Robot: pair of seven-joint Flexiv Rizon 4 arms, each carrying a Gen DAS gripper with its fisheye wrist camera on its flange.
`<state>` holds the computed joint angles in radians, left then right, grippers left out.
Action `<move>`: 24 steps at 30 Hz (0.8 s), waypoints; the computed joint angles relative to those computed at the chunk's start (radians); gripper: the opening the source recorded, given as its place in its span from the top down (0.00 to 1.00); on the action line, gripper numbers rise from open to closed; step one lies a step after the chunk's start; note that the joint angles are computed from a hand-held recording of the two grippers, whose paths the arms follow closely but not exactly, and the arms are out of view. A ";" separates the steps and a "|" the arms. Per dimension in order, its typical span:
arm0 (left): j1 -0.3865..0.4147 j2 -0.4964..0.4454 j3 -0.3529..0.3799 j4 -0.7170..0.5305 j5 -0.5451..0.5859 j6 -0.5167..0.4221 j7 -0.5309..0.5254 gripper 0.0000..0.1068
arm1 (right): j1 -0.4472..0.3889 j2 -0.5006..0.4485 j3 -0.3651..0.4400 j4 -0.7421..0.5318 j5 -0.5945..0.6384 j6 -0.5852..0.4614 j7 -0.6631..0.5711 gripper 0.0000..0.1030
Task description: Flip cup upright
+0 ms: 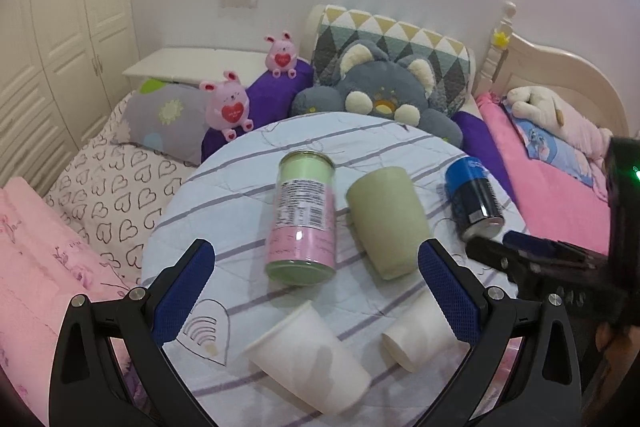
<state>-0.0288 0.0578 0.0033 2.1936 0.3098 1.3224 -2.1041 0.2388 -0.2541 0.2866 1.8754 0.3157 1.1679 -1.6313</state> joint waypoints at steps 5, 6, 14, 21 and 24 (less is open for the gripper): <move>-0.019 0.009 -0.040 -0.041 0.072 -0.065 -0.074 0.04 | -0.015 0.064 0.001 0.075 0.018 0.061 -0.047 0.23; -0.026 0.007 -0.045 -0.049 0.079 -0.075 -0.079 0.04 | -0.020 0.078 0.002 0.091 0.028 0.073 -0.064 0.23; -0.090 -0.044 -0.062 -0.127 0.061 -0.151 -0.076 0.04 | -0.044 0.141 -0.016 0.140 0.157 0.109 -0.233 0.22; -0.139 -0.148 -0.040 -0.228 0.006 -0.214 -0.073 0.04 | -0.049 0.121 -0.038 0.114 0.181 0.099 -0.316 0.22; -0.153 -0.187 -0.026 -0.264 -0.018 -0.242 -0.060 0.04 | -0.054 0.097 -0.039 0.094 0.167 0.103 -0.338 0.22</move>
<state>-0.1818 -0.1295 -0.0227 1.9295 0.2918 1.0807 -2.1637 0.1850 -0.1574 0.2479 1.9692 0.4826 1.2707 -1.9691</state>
